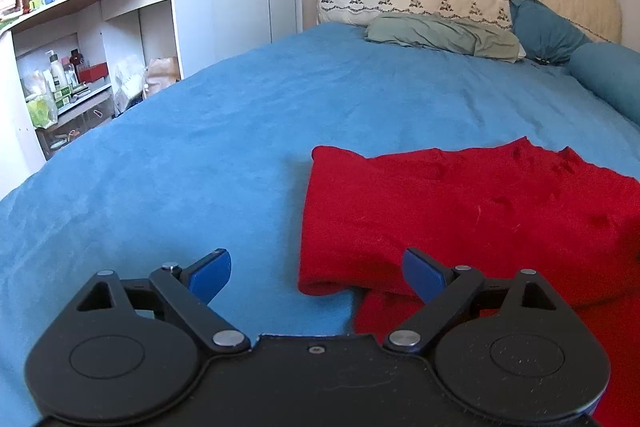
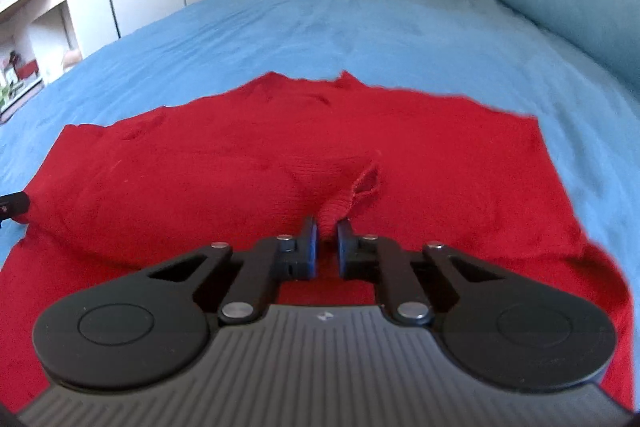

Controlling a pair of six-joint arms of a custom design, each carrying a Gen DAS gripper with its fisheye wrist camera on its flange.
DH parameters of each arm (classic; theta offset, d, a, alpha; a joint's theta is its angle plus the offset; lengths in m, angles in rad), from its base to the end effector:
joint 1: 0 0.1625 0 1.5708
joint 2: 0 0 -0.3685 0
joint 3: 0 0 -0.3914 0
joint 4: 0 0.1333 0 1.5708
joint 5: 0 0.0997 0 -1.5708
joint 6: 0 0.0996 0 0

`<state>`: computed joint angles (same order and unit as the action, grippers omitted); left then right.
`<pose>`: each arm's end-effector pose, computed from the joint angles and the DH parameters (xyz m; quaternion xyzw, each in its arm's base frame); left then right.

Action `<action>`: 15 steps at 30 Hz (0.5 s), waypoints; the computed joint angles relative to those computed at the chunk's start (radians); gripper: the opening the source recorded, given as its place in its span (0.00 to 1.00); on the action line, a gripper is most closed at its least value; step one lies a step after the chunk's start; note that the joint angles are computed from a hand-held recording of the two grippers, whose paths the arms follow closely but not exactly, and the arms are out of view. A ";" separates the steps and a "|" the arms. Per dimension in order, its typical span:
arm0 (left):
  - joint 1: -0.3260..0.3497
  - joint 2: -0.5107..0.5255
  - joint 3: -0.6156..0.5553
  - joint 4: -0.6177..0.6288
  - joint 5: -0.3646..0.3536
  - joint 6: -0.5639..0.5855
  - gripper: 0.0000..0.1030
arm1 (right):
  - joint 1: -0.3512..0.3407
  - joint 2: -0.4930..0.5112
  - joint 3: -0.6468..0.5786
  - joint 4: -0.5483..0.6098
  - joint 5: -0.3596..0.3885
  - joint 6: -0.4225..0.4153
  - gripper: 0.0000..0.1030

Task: Fold small clothes

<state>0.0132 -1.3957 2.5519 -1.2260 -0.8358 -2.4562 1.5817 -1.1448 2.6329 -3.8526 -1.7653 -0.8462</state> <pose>-0.1524 -0.2021 0.0625 -0.0757 0.7212 -0.5070 0.4659 0.1176 -0.3229 0.1106 0.3473 -0.8505 0.3153 0.2379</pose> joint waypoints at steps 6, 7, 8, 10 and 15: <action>0.003 0.023 -0.003 -0.014 0.018 0.057 0.92 | 0.103 -0.161 -0.116 0.188 -0.033 0.045 0.23; 0.006 0.017 0.004 -0.030 0.024 0.071 0.92 | 0.106 -0.172 -0.133 0.184 -0.044 0.036 0.23; 0.013 0.013 0.012 -0.053 0.034 0.090 0.92 | 0.102 -0.179 -0.148 0.178 -0.053 0.023 0.23; 0.041 0.018 0.023 -0.112 0.064 0.140 0.92 | 0.071 -0.185 -0.166 0.169 -0.061 -0.002 0.24; 0.124 0.070 0.010 -0.177 0.124 0.195 0.92 | -0.032 -0.190 -0.164 0.204 -0.083 -0.012 0.23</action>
